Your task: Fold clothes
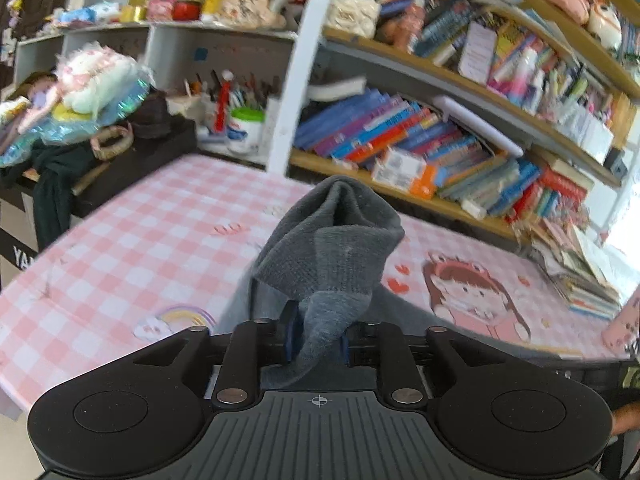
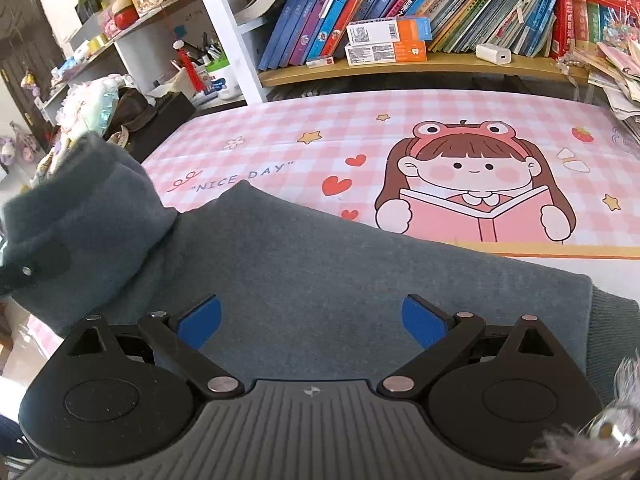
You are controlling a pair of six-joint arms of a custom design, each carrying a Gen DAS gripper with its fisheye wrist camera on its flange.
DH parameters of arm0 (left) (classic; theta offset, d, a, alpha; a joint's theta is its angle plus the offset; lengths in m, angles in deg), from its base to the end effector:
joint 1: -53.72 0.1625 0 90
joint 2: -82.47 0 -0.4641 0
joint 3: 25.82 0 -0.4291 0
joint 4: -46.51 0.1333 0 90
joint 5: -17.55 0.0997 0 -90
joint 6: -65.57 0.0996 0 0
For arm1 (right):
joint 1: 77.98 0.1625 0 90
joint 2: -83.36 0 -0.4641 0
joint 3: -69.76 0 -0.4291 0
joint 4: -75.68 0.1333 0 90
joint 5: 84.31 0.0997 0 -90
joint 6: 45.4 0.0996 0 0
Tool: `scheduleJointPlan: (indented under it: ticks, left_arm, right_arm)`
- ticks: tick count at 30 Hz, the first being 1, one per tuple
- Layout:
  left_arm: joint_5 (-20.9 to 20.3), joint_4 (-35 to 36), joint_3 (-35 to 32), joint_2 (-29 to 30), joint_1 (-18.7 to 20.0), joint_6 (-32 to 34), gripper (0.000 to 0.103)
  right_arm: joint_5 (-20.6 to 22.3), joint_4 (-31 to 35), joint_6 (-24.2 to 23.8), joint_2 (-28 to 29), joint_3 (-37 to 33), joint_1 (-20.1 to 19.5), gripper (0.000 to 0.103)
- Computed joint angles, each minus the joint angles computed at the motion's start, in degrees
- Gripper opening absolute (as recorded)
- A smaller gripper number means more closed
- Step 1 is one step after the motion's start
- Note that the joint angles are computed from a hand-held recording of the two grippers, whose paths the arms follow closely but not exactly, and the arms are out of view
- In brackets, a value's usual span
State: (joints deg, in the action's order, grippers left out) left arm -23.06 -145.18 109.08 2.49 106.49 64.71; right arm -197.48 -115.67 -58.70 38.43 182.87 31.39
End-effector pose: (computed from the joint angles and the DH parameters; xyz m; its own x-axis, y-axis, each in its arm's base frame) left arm -0.1016 -0.4790 0.2966 -0.8590 -0.0548 -0.5090 0.4015 0.5446 -0.7363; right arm 0.2950 -0.5552 0.0698 -0.8497 -0.2808 0.4464 -0.4861 0.7451 -0.4567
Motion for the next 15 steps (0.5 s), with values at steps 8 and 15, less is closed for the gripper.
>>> scheduleJointPlan:
  ticks: [8, 15]
  left_arm:
    - [-12.1, 8.4, 0.9, -1.4, 0.8, -6.5, 0.074]
    - [-3.9, -8.5, 3.9, -0.8, -0.4, -6.7, 0.054]
  right_arm:
    - [3.7, 0.4, 1.1, -2.8, 2.0, -2.2, 0.098]
    - [18.9, 9.0, 8.6, -6.3, 2.9, -5.6, 0.095]
